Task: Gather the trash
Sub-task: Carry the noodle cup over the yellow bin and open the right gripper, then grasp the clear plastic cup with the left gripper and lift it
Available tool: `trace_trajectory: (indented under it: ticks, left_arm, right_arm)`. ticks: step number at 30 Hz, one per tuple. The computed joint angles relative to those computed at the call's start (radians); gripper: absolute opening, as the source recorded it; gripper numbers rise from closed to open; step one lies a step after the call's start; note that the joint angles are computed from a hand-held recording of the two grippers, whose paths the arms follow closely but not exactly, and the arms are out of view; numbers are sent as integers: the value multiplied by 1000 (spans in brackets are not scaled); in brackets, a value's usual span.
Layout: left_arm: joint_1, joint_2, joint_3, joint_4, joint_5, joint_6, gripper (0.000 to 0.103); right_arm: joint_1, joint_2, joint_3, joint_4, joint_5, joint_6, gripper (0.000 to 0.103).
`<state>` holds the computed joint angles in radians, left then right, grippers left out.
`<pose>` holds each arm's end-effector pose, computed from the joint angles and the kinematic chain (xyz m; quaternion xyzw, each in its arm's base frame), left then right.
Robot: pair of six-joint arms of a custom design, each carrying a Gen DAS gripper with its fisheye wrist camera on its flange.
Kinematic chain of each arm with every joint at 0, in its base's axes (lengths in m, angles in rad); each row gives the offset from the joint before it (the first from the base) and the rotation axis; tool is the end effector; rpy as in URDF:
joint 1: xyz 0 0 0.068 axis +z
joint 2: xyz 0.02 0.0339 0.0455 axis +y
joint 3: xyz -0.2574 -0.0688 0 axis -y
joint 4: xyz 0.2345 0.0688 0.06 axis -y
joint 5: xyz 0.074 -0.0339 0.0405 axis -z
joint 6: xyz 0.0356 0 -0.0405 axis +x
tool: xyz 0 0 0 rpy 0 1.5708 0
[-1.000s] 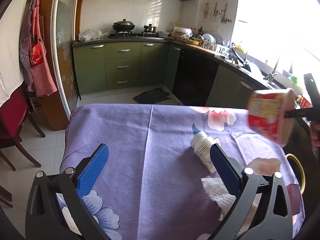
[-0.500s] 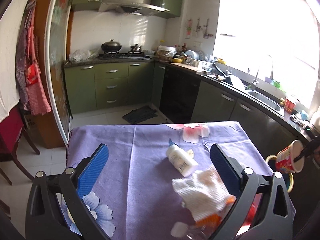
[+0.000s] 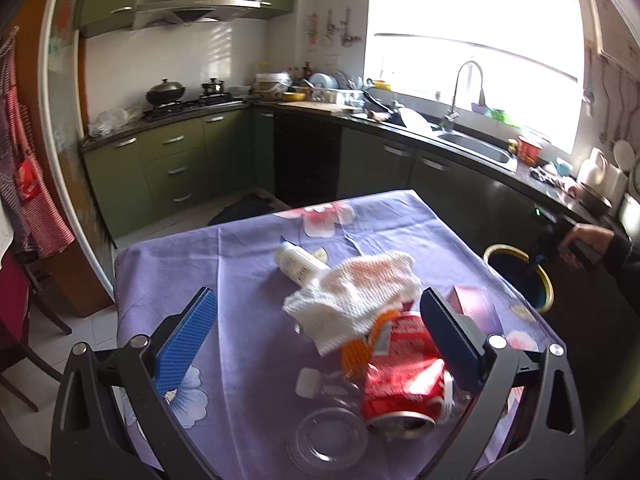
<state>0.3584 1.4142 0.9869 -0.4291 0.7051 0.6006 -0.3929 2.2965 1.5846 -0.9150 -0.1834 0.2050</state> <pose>0.2744 0.0781 0.2488 0.2261 0.8582 -0.1356 0.4404 0.3734 -0.1477 0.0894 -0.2956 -0.9505 -0.0938 0.0192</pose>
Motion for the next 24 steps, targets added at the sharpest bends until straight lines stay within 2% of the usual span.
trace_trajectory:
  ticks: [4, 7, 12, 16, 19, 24]
  left_arm:
    - [27, -26, -54, -68, 33, 117, 97]
    - [67, -37, -109, -104, 49, 213, 97]
    - [149, -9, -182, -89, 56, 327, 97]
    - [152, 8, -244, -16, 37, 355, 97]
    - [141, 24, -300, 70, 16, 394, 97]
    - [123, 116, -312, 162, 26, 425, 96]
  right_arm:
    - [27, -259, -297, 168, -65, -22, 34]
    - [34, -453, -489, 251, -129, -62, 34]
    - [104, -661, -690, 335, -185, -45, 34]
    - [145, -822, -825, 337, -220, -32, 34]
    - [243, -832, -861, 398, -212, 54, 34]
    - [279, -824, -887, 447, -214, 85, 38]
